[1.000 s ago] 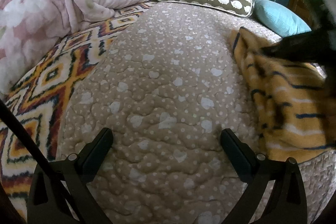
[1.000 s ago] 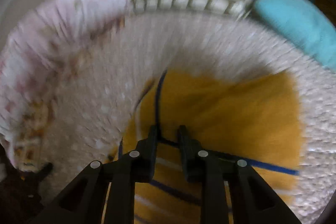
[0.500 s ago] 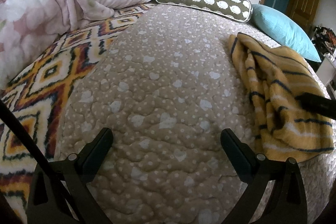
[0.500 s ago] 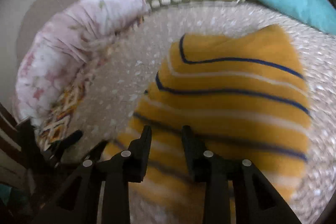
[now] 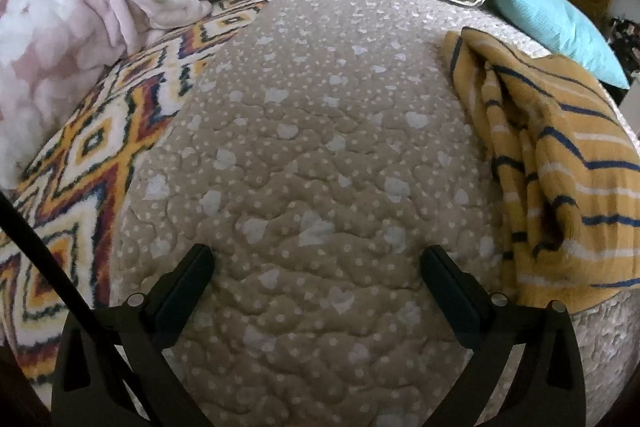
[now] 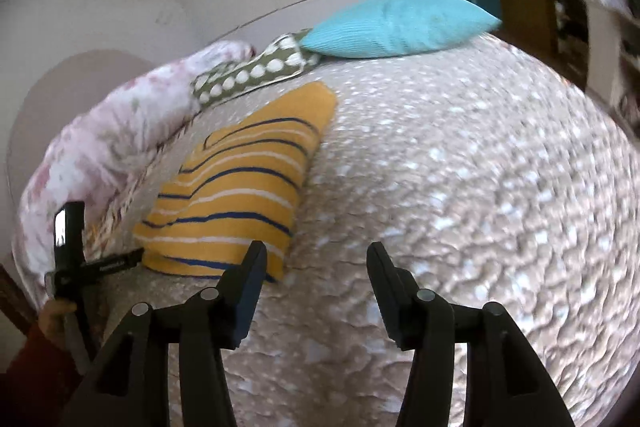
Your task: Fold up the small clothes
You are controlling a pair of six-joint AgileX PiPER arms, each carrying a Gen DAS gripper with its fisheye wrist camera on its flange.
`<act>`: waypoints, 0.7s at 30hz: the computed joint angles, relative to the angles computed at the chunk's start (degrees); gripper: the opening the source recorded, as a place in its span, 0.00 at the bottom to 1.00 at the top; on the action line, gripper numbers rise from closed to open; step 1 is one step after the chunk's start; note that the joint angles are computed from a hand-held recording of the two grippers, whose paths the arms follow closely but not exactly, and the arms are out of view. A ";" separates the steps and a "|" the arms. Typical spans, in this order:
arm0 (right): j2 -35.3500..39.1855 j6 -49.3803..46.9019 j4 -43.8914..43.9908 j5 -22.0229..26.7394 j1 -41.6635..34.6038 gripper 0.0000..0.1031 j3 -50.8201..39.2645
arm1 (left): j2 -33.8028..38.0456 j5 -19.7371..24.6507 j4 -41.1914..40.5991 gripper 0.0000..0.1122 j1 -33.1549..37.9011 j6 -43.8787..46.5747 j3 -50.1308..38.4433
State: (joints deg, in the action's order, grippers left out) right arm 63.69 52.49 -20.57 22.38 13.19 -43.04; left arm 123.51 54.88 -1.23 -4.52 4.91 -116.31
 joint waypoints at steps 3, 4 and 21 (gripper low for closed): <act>-1.11 3.91 -3.47 -0.86 -0.52 0.56 2.28 | -3.51 -2.29 6.19 0.92 -2.16 -7.08 4.71; -1.73 6.06 -5.67 -0.74 -0.29 0.56 3.14 | -5.18 -3.08 7.42 0.92 -2.65 -8.67 6.78; -6.06 31.51 -31.29 4.65 6.35 0.64 8.27 | -36.56 -15.47 36.09 0.92 -25.36 -35.77 35.93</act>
